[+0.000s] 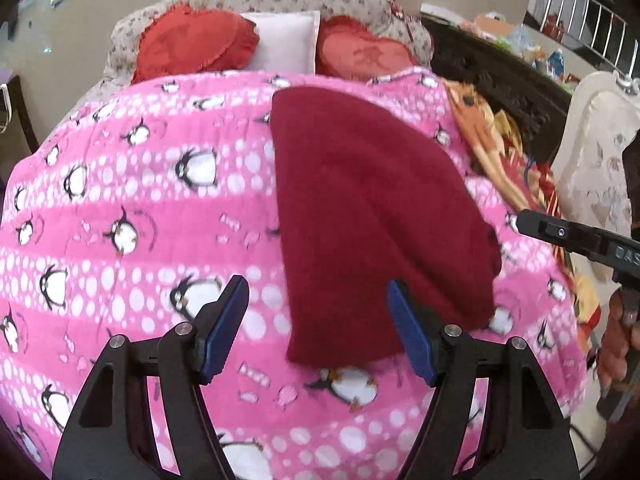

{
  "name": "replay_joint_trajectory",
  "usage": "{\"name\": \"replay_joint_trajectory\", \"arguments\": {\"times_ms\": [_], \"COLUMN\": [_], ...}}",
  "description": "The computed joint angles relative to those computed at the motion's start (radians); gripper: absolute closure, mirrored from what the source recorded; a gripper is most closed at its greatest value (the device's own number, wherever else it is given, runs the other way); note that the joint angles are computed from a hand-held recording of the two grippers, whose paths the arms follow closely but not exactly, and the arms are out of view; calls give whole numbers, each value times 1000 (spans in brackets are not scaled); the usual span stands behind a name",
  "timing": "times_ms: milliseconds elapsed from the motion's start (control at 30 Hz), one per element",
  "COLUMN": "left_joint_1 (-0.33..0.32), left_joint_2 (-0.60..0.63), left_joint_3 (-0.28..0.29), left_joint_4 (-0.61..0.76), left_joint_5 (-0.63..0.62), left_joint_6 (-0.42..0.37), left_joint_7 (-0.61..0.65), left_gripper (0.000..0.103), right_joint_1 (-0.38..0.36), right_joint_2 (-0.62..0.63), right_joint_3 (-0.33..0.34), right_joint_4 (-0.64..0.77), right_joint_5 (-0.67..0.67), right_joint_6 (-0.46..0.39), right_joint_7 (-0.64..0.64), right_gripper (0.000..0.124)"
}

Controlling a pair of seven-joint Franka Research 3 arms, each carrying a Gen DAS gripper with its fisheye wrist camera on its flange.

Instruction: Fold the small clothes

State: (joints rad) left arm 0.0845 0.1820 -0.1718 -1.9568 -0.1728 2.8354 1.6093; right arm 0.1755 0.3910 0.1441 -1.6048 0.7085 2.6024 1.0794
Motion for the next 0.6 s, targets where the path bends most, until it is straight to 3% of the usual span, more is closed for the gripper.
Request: {"name": "replay_joint_trajectory", "arguments": {"times_ms": [67,200,300,367,467,600], "left_joint_1": [-17,-52,-16,16,14,0], "left_joint_2": [25,93,115,128,128,109], "left_joint_3": [13,45,12,-19,-16,-2], "left_joint_4": [31,100,104,106,97,82], "left_joint_5": [43,179,144,82,75,108], "left_joint_6": [-11,-74,-92,-103,-88,-77], "left_joint_7": [-40,-142,-117,-74,-78,-93], "left_gripper": [31,31,29,29,29,29], "right_joint_1": [8,61,152,112,37,1], "right_joint_2": [31,95,116,137,140,102], "right_joint_3": [12,-17,-128,-101,-29,1], "right_joint_4": [45,105,70,65,62,35], "right_joint_5": [-4,-122,-349,-344,-259,-182], "right_joint_6": [-18,-33,43,47,46,27], "right_joint_7": [-15,25,164,169,126,106], "right_gripper": [91,91,92,91,90,90]}}
